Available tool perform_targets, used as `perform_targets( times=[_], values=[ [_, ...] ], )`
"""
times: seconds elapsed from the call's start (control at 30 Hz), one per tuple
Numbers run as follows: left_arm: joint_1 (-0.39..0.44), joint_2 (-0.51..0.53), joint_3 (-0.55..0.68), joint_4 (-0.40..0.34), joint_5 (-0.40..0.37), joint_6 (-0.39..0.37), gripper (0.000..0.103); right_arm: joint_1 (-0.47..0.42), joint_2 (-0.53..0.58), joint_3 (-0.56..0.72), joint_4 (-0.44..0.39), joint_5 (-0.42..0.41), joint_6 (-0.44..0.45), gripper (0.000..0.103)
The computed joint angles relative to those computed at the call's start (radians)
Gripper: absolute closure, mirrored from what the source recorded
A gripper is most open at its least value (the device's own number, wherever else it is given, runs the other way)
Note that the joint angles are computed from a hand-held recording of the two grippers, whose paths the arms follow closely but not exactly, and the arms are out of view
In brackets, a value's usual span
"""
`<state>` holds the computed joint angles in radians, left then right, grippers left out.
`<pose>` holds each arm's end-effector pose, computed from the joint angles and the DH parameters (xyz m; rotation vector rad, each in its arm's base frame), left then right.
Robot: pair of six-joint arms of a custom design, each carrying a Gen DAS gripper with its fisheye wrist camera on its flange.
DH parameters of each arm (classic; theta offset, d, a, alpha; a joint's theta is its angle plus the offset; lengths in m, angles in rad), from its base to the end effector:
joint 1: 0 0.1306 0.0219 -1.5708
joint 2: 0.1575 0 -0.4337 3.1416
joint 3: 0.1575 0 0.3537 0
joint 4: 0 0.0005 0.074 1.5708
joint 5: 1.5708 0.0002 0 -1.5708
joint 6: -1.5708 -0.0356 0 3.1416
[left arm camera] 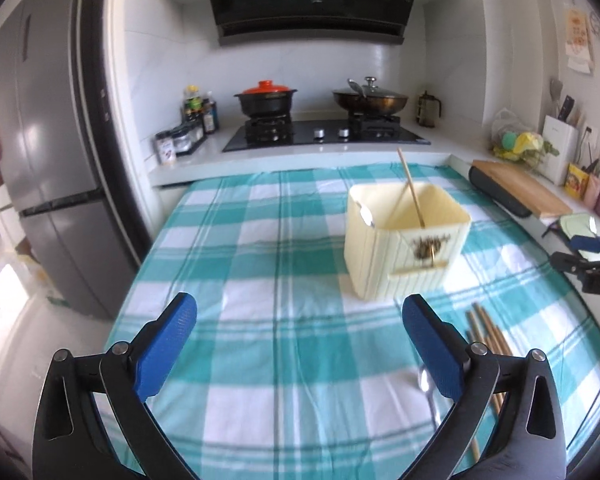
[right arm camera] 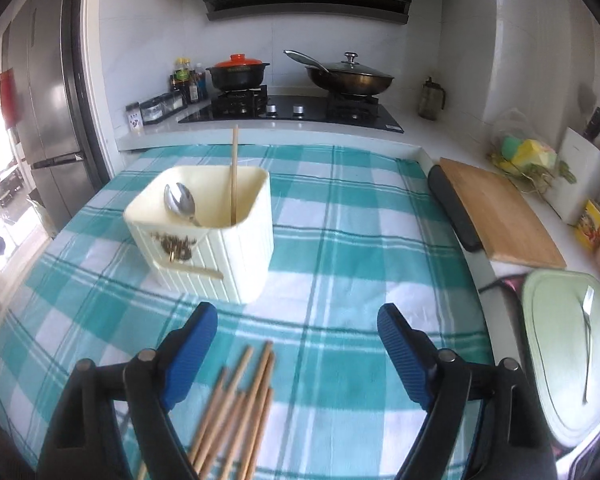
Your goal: Organize utensils
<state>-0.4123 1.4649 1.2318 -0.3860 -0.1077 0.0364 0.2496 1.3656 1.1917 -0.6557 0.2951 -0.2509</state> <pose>0.4387 -0.1882 0.4184 0.3492 2.1610 -0.1359 0.4120 0.0938 0.4228 0.1374 2.3531 -0.1124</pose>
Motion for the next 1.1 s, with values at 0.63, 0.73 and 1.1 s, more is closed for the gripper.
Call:
perform_targets(
  times=[0.63, 0.73, 1.1],
  values=[
    [-0.067, -0.142, -0.300, 0.143, -0.023, 0.165, 0.001, 0.340, -0.193, -0.284, -0.044, 0.262, -0.300, 0.005],
    [-0.076, -0.142, -0.300, 0.140, -0.012, 0.148, 0.001, 0.352, -0.193, -0.295, -0.035, 0.264, -0.314, 0.001],
    [-0.101, -0.126, -0.296, 0.118, 0.039, 0.120, 0.001, 0.349, -0.187, -0.322, 0.015, 0.228, -0.316, 0.001]
  ],
)
